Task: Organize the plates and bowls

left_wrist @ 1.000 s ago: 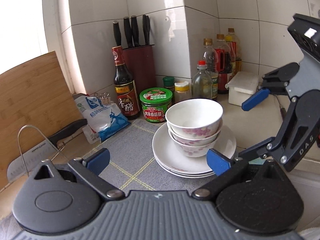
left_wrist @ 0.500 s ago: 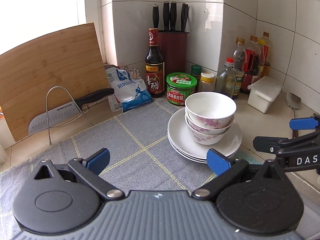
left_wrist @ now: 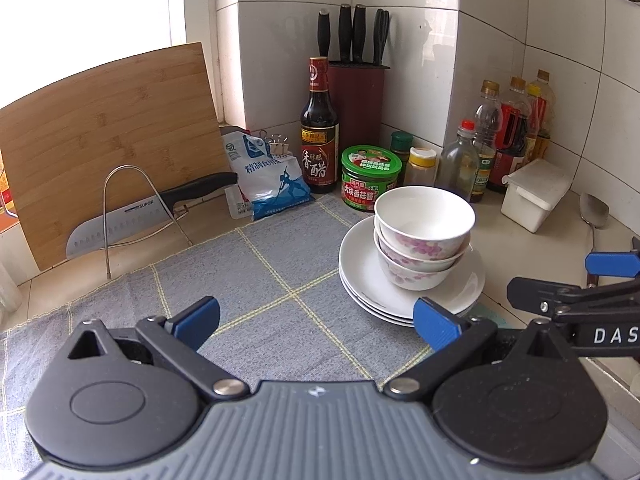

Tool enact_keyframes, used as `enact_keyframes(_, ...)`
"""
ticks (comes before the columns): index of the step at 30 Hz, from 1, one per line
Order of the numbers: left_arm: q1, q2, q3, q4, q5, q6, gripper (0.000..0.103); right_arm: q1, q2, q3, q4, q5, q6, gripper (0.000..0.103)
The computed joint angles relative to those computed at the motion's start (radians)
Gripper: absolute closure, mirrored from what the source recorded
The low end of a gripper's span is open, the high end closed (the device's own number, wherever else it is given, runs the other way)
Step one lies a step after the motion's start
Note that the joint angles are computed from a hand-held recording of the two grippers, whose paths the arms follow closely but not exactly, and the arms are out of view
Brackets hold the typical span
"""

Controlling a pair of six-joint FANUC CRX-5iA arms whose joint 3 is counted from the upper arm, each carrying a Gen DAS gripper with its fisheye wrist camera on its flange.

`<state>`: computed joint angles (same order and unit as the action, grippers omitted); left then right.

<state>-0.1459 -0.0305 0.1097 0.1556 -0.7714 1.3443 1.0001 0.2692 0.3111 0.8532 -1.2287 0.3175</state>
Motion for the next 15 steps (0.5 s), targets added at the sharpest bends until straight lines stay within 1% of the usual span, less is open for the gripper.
enact_keyframes(15,-0.004,-0.004,0.006,-0.014,0.002,0.015,0.001,0.003,-0.003,-0.003,0.012,0.002,-0.014,0.0)
